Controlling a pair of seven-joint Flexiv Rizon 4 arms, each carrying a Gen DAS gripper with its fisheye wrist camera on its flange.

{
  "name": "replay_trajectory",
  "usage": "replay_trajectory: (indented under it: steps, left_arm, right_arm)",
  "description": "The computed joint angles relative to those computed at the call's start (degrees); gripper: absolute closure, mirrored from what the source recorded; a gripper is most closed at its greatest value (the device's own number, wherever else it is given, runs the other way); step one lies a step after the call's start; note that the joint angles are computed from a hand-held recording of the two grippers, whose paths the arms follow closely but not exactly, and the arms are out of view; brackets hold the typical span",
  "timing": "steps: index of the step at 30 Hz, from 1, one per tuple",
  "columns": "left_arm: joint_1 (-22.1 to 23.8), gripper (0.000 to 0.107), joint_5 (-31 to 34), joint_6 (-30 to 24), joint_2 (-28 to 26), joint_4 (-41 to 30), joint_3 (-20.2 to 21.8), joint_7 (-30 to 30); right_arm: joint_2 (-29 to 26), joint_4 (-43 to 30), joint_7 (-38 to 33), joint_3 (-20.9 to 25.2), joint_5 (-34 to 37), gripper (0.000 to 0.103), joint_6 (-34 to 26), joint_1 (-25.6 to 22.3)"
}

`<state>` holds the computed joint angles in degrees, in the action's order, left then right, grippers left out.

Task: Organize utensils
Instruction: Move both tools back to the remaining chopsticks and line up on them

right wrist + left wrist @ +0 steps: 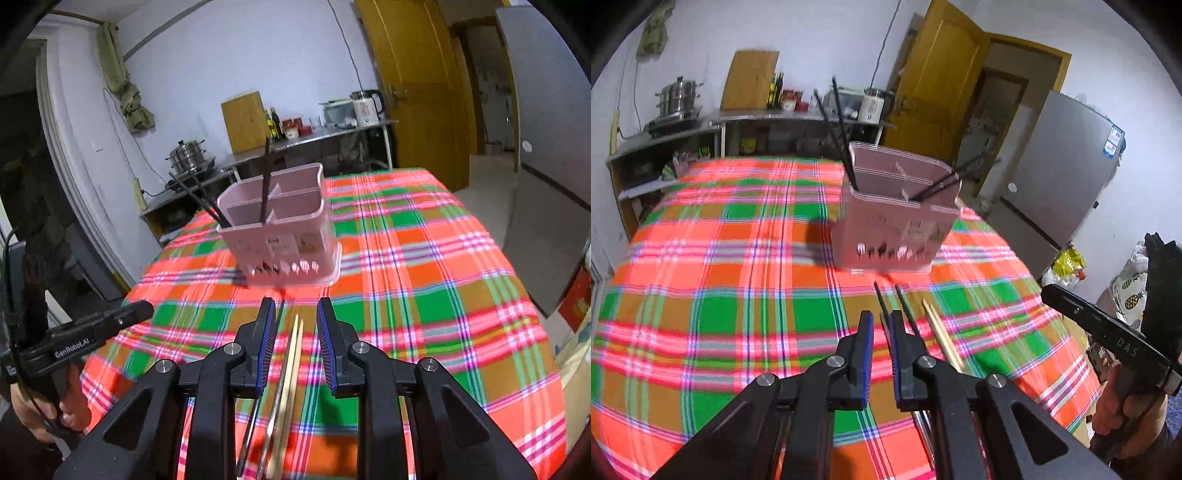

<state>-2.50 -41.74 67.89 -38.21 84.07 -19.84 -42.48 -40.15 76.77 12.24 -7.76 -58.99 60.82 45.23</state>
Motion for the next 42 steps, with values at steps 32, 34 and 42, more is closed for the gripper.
replay_trajectory:
  steps: [32,34,42]
  left_arm:
    - [-5.87,0.099,14.61,-11.51,-10.2,-12.38,6.77,-15.59]
    - [-6.04,0.098,15.07,-11.2,-10.58,-12.84,6.85,-15.9]
    - [-6.38,0.098,16.69,-11.4,-11.09,-13.87,7.29,-16.91]
  right_arm:
    - [-9.61,-8.51,-17.44,4.08,21.03,0.083,-1.18,-0.69]
    - [-10.39,-9.67,-18.82,4.35,22.31,0.083,-1.82,-0.82]
    - [-12.53,-13.2,-22.86,4.77,25.95,0.083,-4.4,-0.73]
